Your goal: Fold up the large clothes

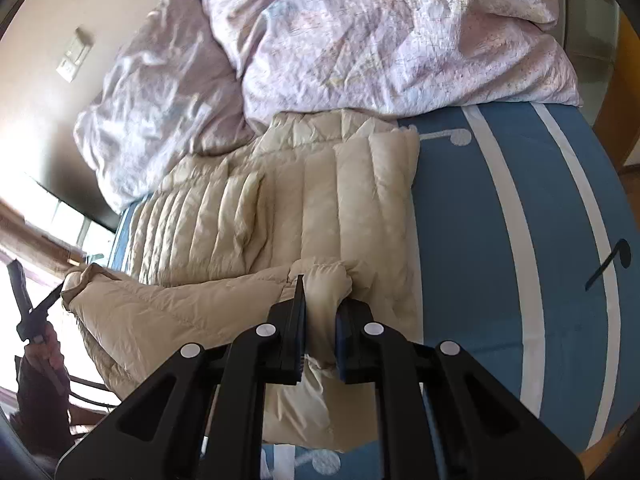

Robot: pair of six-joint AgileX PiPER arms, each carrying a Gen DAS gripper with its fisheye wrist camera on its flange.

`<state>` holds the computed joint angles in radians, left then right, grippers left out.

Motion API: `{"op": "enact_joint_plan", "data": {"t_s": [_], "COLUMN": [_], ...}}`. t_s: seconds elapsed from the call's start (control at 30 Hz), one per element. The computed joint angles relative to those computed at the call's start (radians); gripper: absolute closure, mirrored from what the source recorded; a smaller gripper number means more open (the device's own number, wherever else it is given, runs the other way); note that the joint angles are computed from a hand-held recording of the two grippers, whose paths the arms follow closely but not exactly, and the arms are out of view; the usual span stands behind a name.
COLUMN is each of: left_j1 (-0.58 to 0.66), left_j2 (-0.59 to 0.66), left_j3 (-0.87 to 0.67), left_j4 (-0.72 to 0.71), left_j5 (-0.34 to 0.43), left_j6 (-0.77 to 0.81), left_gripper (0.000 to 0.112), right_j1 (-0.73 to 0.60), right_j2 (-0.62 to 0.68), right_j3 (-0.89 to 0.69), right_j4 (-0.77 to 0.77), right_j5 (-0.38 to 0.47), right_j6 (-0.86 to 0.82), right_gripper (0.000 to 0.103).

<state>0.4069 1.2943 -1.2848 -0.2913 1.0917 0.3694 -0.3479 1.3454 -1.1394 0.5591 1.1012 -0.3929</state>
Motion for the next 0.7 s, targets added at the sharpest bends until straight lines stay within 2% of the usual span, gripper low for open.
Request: {"op": "enact_joint_plan", "data": {"t_s": [0.33, 0.7], "left_j1": [-0.093, -0.147], "left_j2": [0.187, 0.399], "left_j3": [-0.162, -0.342], "left_j4": [0.071, 0.101], "left_j5": [-0.034, -0.039], "left_j6": [-0.095, -0.195], "left_gripper": [0.105, 0.105], "right_j1": [0.135, 0.178], "right_j2": [0.170, 0.355], "right_j3": [-0.152, -0.312], "right_j4": [-0.139, -0.207], "right_j5": [-0.109, -0.128], "right_j6": [0.201, 0.336], "right_gripper": [0.091, 0.091]}}
